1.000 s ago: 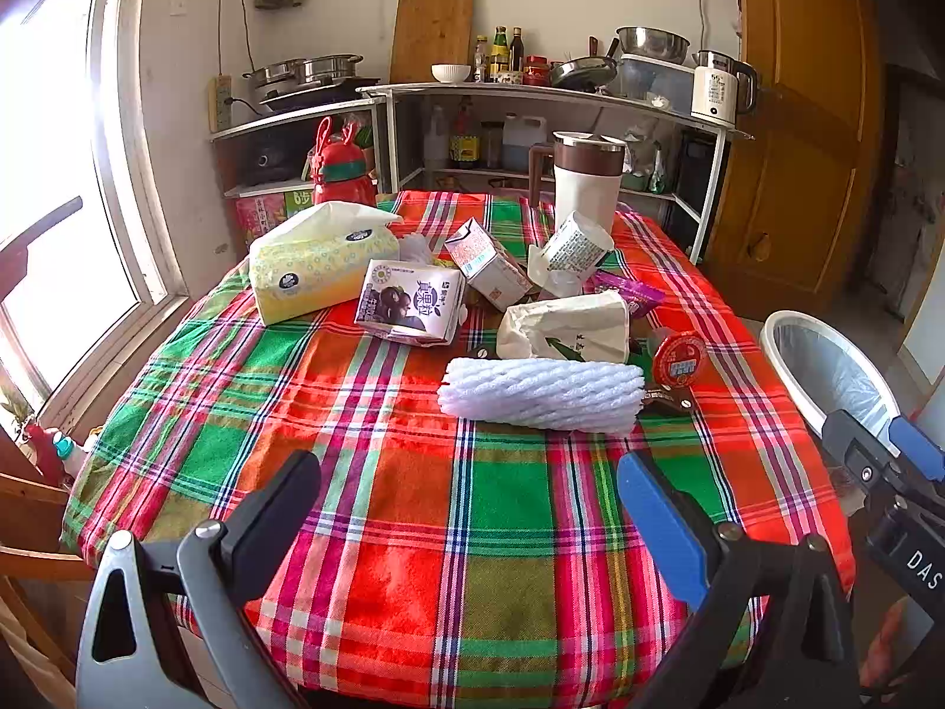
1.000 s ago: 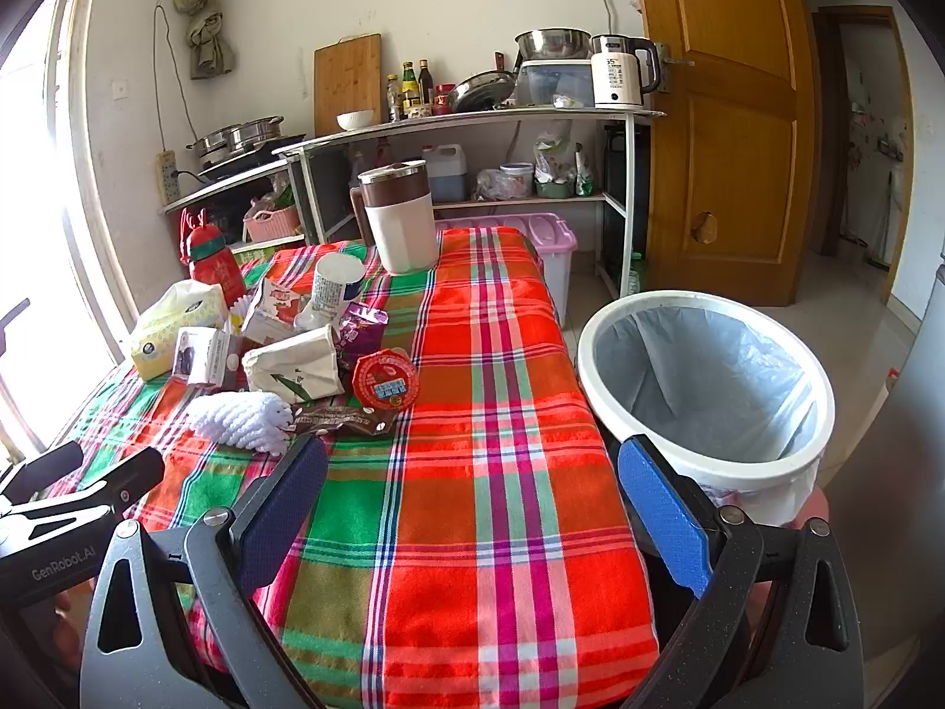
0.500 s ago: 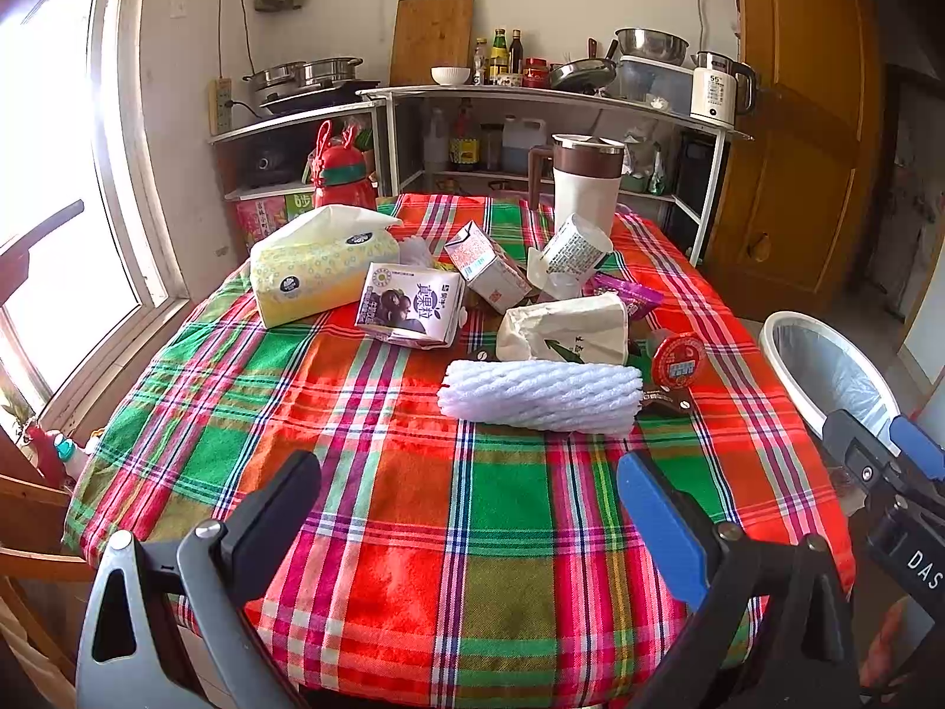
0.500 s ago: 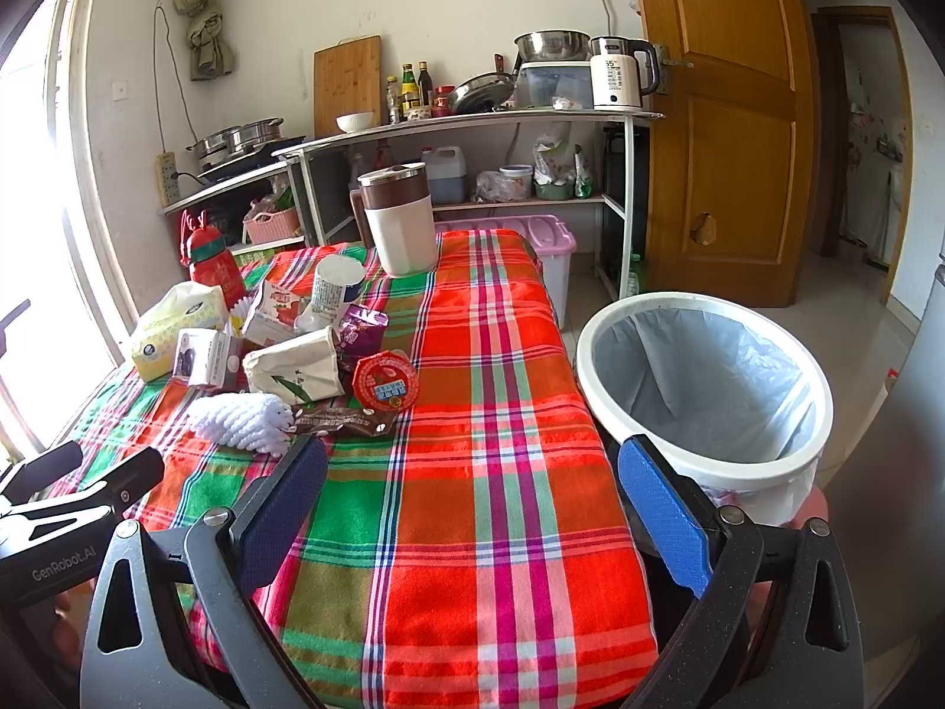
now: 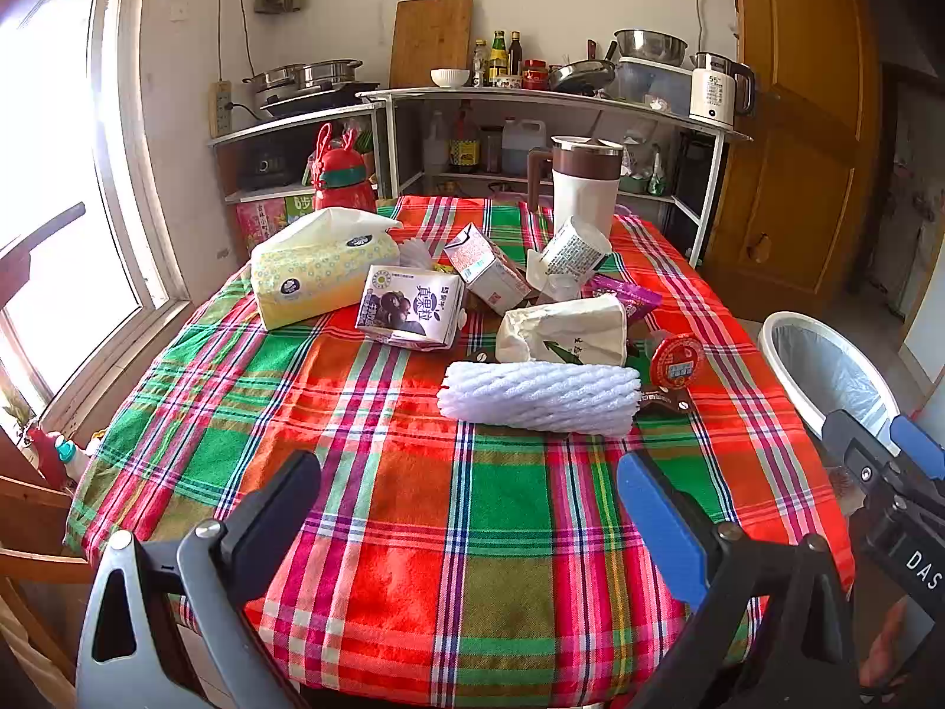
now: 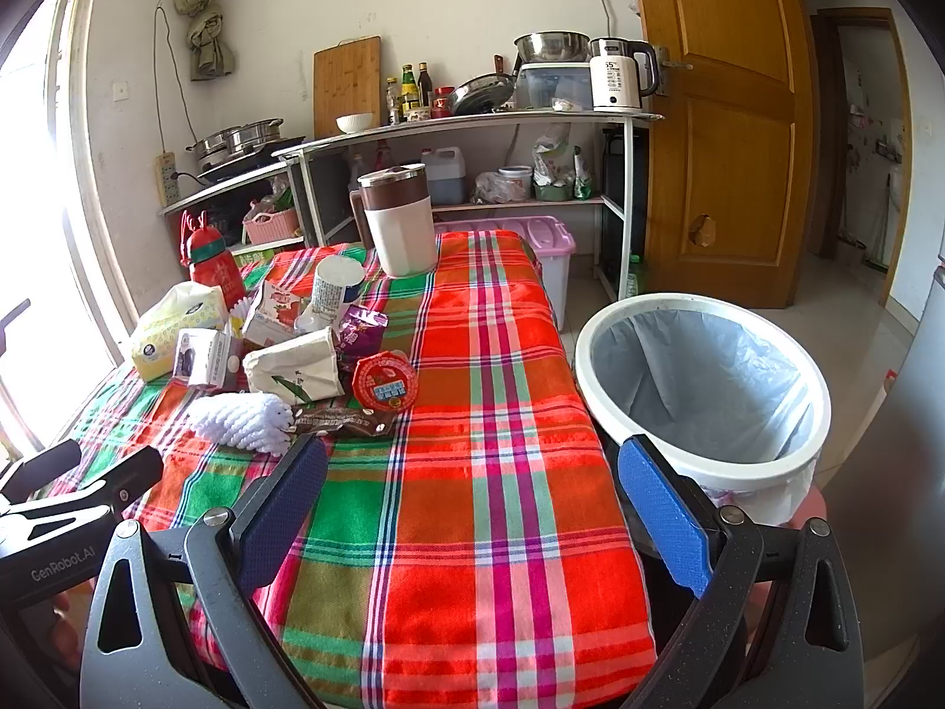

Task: Collect trash

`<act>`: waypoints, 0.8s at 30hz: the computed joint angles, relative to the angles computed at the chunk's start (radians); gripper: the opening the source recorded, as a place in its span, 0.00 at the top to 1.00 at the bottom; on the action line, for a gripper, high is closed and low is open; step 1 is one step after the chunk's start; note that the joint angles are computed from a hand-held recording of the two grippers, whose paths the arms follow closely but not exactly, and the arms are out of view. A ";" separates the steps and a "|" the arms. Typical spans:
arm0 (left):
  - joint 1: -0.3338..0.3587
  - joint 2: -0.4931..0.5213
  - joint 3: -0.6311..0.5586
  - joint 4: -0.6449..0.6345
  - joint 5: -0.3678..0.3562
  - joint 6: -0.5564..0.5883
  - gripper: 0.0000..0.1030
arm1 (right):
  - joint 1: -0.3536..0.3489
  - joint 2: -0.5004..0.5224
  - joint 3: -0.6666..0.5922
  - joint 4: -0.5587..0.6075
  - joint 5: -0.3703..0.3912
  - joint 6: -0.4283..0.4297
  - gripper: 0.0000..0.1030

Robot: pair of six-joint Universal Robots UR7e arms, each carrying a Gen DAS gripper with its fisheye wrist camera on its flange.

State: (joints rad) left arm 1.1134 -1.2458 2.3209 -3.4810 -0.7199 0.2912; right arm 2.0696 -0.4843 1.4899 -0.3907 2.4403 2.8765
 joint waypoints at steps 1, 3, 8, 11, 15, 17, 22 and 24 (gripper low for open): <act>0.000 0.000 0.000 -0.001 0.000 0.000 0.01 | 0.000 0.000 0.000 0.001 -0.001 0.001 0.04; 0.000 0.000 0.000 0.000 0.000 0.000 0.01 | 0.001 -0.003 0.002 0.001 0.001 0.001 0.04; 0.000 -0.001 0.000 0.002 0.000 -0.001 0.01 | 0.002 -0.003 0.001 0.001 0.001 0.001 0.04; 0.000 0.000 0.000 0.000 0.000 0.001 0.01 | 0.003 -0.003 0.001 0.002 0.004 0.002 0.04; 0.000 0.000 -0.001 0.000 0.000 0.002 0.01 | 0.003 -0.006 0.003 -0.001 0.003 0.000 0.04; 0.002 -0.002 -0.001 0.009 -0.003 -0.002 0.01 | 0.002 -0.009 0.006 0.000 0.000 0.001 0.04; 0.036 -0.019 -0.020 0.091 -0.044 -0.031 0.01 | -0.012 -0.004 -0.010 0.037 -0.011 0.014 0.04; 0.060 -0.026 -0.036 0.130 -0.073 -0.043 0.01 | -0.028 0.001 -0.032 0.092 -0.048 0.029 0.04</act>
